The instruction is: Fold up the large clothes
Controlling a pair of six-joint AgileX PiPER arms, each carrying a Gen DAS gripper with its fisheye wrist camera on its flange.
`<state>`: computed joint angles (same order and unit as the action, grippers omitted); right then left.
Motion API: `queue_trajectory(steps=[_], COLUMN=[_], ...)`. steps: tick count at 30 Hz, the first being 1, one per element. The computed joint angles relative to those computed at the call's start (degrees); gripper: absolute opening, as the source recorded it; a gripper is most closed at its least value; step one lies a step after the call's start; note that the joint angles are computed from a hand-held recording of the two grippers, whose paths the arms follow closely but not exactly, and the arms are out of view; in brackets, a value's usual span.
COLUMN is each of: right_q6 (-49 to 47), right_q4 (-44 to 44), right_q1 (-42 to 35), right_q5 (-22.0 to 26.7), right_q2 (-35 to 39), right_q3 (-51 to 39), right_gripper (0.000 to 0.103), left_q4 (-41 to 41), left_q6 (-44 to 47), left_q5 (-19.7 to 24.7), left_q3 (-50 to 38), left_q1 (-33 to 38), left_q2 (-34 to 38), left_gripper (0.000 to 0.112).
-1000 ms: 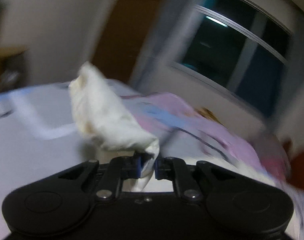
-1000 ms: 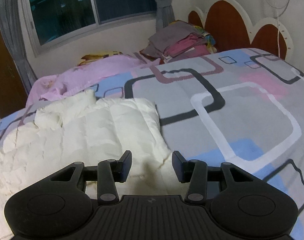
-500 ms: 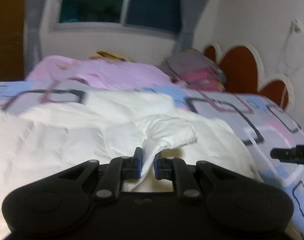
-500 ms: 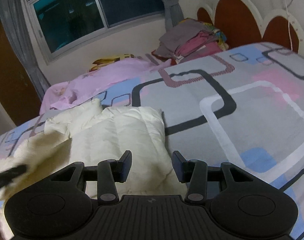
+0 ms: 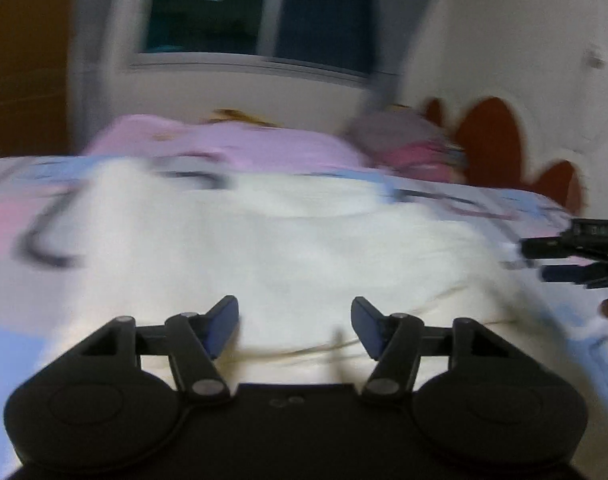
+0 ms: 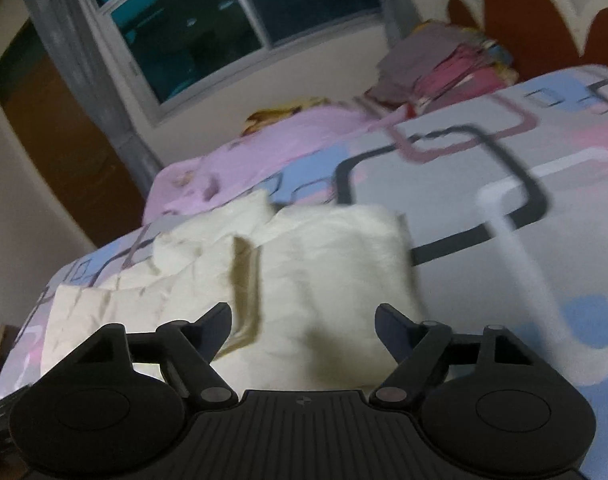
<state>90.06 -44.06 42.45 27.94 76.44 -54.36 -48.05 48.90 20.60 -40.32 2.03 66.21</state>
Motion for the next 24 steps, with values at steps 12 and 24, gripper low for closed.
queue_trajectory(steps=[12, 24], right_q6=[-29.3, -9.6], right_q4=[25.7, 2.6], right_q1=[-4.2, 0.6], right_q5=[-2.3, 8.7], right_q2=[18.5, 9.0], right_q3=[-16.7, -9.3], right_gripper=[0.032, 0.007], left_q4=[0.9, -6.5], left_q6=[4.3, 11.3], left_q5=[-0.1, 2.7], left_q3=[-3.5, -3.9], left_q1=[15.4, 20.6], left_q2=[11.7, 14.3], left_gripper=[0.05, 0.04])
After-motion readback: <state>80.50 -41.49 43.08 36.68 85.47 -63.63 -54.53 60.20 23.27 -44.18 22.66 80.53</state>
